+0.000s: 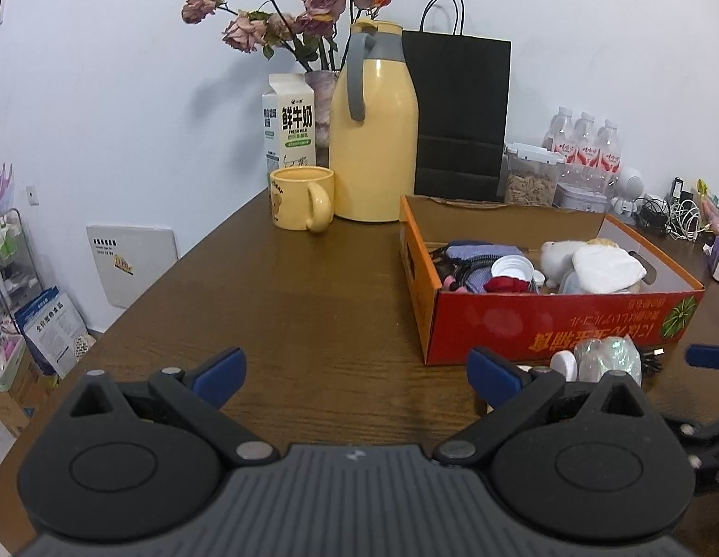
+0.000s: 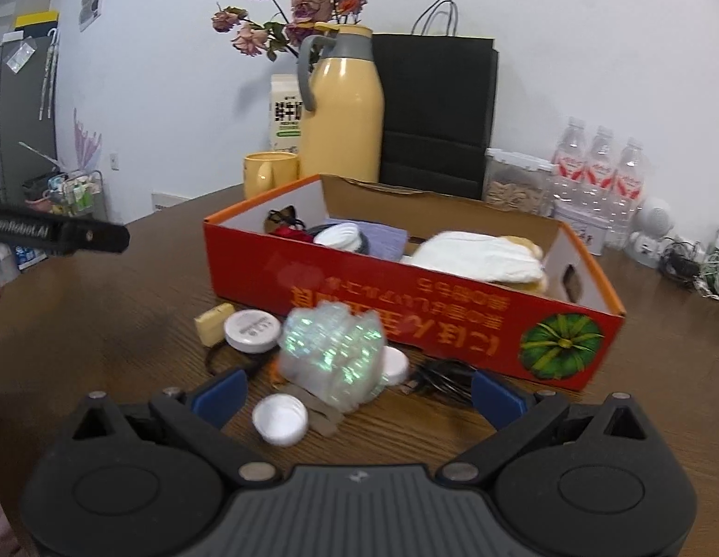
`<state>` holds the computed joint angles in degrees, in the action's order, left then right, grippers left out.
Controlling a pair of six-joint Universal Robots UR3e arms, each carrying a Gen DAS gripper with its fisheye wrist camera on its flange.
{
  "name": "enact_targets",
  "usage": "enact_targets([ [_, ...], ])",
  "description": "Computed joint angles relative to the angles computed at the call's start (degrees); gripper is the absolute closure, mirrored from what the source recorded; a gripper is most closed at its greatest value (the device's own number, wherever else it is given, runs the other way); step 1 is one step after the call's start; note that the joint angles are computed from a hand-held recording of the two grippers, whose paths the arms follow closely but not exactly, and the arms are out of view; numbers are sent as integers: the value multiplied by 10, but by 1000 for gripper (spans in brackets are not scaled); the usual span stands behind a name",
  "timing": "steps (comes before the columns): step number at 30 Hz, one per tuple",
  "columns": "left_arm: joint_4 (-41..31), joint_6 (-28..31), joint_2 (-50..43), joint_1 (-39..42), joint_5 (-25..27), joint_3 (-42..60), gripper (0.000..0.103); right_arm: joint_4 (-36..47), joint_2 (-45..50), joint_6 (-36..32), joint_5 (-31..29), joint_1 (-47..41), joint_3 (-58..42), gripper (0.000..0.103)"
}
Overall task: Organize objects
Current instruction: 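Lift both grippers out of the box back over the table, then grasp the clear iridescent plastic bag with the right gripper while the left gripper grasps the beige block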
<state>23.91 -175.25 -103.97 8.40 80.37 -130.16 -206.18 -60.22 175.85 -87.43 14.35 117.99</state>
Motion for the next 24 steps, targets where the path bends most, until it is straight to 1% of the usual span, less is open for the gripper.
enact_targets([
  [2,3,3,2,6,-6,-8,0,16,18,8,5,3,-34,3],
  [4,0,4,2,8,-9,-10,0,39,36,18,1,6,-71,13],
  [5,-2,5,0,10,-12,-9,0,46,44,23,2,6,-83,16],
  [7,-5,5,-5,8,-14,-6,0,58,57,31,12,2,-103,30],
  [8,-8,5,-9,6,-14,-2,0,65,62,36,15,1,-109,34],
  [10,-17,3,-19,0,-14,9,0,69,68,39,22,-2,-111,53],
  [13,-32,-1,-40,-14,-21,30,0,34,74,39,24,-3,-97,59],
  [15,-43,-2,-60,-26,-26,48,0,6,78,38,25,-3,-88,62],
  [17,-47,-5,-85,-44,-21,71,0,-24,84,38,19,-1,-79,62],
  [18,-50,-8,-97,-52,-17,83,3,-38,87,39,12,0,-75,62],
  [19,-53,-10,-106,-57,-17,93,10,-54,89,41,8,0,-69,62],
  [20,-59,-14,-114,-62,-16,103,13,-70,90,45,6,-1,-63,62],
  [21,-67,-18,-121,-67,-16,113,20,-91,91,48,4,-3,-55,62],
  [22,-72,-20,-127,-70,-18,122,29,-103,92,51,2,-4,-49,62],
  [24,-85,-22,-136,-72,-28,137,39,-117,90,54,5,-8,-40,62],
])
